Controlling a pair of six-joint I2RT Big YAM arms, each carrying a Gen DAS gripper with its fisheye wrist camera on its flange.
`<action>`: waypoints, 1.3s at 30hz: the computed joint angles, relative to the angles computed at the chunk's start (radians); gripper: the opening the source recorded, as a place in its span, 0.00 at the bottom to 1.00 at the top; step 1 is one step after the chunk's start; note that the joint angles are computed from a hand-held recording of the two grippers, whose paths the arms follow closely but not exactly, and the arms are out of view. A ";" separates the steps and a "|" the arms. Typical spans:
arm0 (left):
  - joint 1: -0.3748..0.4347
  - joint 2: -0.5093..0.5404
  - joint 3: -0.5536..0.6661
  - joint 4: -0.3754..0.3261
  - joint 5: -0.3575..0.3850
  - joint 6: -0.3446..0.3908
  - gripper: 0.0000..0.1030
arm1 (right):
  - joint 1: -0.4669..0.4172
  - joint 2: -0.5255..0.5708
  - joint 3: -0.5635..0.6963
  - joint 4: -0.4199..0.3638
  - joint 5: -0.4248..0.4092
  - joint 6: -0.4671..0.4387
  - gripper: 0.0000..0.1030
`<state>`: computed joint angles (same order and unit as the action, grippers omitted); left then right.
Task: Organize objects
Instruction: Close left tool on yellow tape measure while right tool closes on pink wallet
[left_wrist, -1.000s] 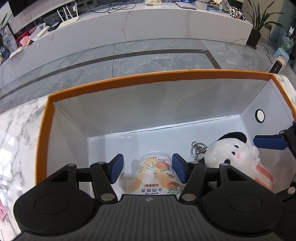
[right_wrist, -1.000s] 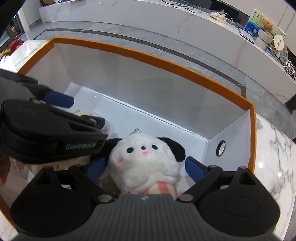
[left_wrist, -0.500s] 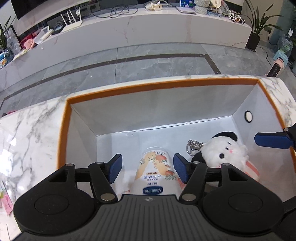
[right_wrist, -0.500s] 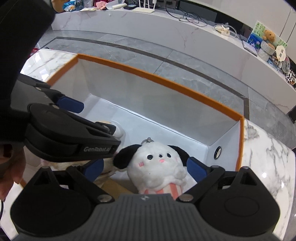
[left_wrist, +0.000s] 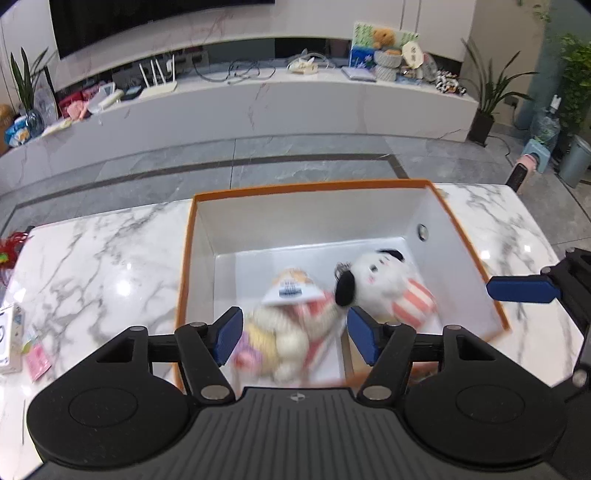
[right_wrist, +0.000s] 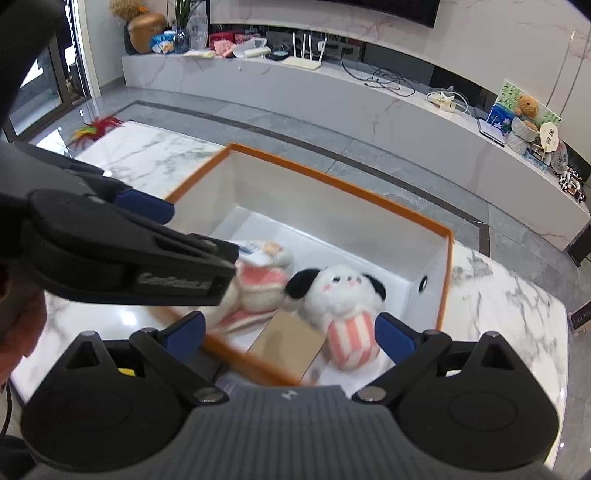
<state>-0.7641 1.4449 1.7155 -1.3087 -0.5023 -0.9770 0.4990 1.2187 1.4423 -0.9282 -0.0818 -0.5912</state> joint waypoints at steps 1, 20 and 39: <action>-0.027 -0.008 -0.004 -0.016 -0.025 -0.022 0.73 | -0.004 -0.027 -0.025 0.001 -0.006 -0.004 0.96; -0.261 -0.179 -0.447 0.189 -0.103 -0.424 0.75 | -0.307 -0.281 -0.476 0.154 -0.177 -0.115 0.99; -0.217 -0.149 -0.541 0.294 -0.052 -0.276 0.76 | -0.327 -0.116 -0.462 0.170 -0.242 -0.192 0.99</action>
<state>-0.9810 1.2957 1.1746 -1.0146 -0.5541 -1.2529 0.1719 1.1029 0.9802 -0.7586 -0.3241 -0.7829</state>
